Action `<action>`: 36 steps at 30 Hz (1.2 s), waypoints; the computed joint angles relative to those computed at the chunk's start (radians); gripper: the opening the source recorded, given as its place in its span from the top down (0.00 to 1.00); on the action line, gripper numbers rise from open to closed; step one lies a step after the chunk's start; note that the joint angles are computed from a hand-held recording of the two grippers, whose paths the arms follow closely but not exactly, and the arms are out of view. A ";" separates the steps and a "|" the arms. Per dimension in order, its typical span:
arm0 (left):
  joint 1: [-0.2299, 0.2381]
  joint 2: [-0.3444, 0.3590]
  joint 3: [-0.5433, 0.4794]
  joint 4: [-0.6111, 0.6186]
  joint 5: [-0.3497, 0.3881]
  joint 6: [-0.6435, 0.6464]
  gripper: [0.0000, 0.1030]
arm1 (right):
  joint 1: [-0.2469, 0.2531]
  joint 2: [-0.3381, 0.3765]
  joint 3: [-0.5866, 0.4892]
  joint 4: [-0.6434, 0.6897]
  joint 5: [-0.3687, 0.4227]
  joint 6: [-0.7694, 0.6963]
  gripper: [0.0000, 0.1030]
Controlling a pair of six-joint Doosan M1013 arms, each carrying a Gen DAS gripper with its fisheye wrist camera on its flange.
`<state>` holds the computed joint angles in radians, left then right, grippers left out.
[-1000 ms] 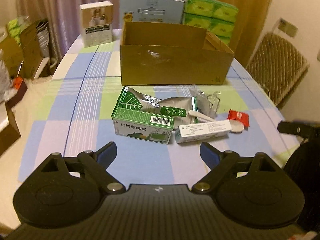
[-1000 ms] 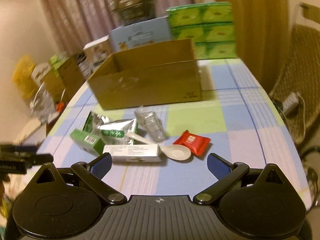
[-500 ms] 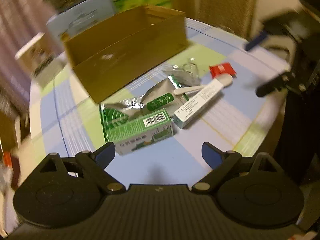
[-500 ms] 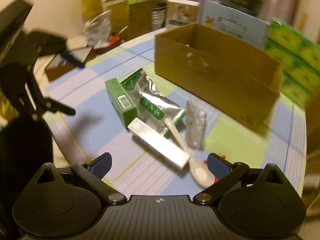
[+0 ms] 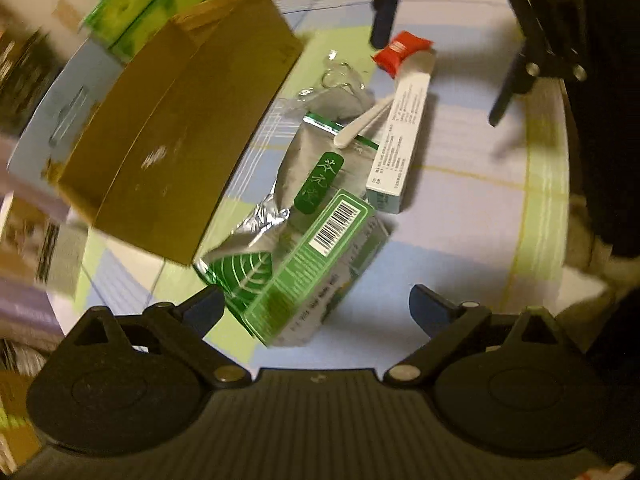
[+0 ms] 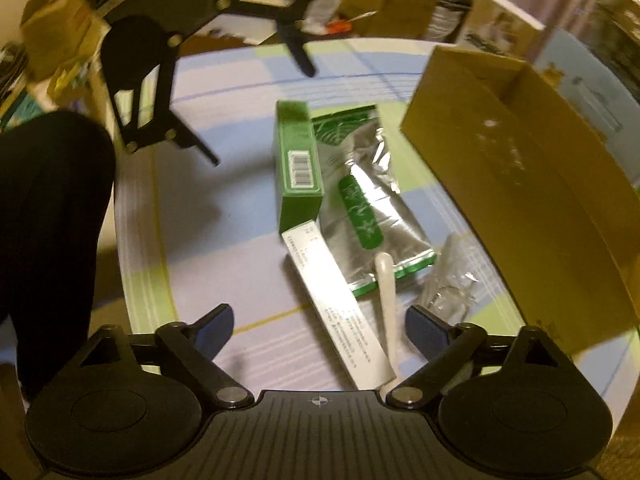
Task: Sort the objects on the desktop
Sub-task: 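Grasp the green box with the left tool while the right tool grasps the white medicine box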
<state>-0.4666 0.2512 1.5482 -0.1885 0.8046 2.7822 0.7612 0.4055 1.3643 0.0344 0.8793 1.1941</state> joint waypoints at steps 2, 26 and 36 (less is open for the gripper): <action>-0.001 0.020 -0.020 0.015 0.025 0.012 0.08 | -0.003 0.013 -0.012 0.007 0.017 -0.026 0.18; 0.001 0.154 -0.187 0.050 0.289 -0.015 0.54 | -0.023 0.106 -0.101 0.006 0.135 0.017 0.64; 0.003 0.132 -0.171 -0.003 0.373 -0.138 0.60 | -0.016 0.089 -0.084 0.044 0.163 0.186 0.76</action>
